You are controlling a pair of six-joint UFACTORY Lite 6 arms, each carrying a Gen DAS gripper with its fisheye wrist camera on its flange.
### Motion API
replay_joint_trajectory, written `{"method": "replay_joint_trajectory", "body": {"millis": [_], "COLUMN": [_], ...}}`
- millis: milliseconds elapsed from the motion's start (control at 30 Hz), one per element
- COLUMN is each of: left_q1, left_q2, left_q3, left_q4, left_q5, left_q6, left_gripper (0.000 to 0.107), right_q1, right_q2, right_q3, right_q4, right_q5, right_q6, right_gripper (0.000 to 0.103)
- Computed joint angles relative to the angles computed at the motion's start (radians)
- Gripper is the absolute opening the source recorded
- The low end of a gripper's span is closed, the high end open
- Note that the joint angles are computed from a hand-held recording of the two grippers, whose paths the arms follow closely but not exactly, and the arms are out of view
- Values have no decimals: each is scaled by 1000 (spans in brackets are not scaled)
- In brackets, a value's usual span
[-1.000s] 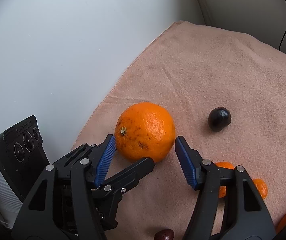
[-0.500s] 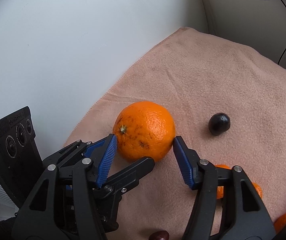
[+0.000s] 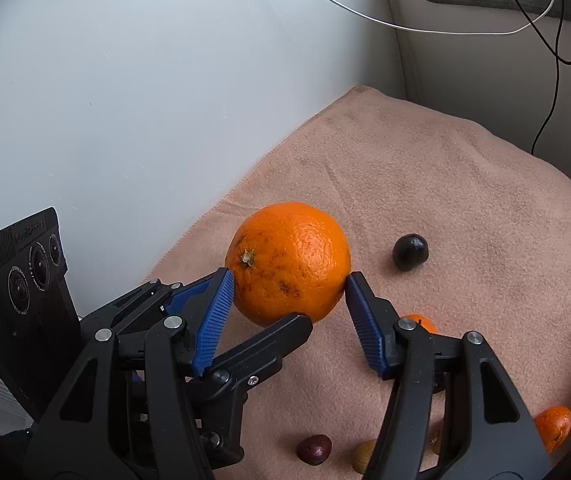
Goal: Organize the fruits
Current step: 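Carry the second orange onto the plate beside the first and release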
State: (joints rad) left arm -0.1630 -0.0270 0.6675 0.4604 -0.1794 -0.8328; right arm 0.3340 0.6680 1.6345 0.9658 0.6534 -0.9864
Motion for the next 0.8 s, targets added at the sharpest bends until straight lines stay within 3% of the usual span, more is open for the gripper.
{"method": "replay_joint_trajectory", "body": {"millis": [167,633,800], "left_q1": [-77,-329,-400], "left_q2": [-3,153,243], "left_q3": [39,273,391], "left_q4": [-188,-1030,-1198], "left_q5": [30,62,75], "left_q6": [167,952,1117], "left_gripper": [65,65,65], "right_q1": [-51,-313,-434], "right_q2": [-87,-278,-311], "right_q3": [-77,-247,-292], "right_q4": [21,53,69], "right_q5": [0,80,106], "right_q6": [-35,-159,-230], "right_gripper": [61,61,61]}}
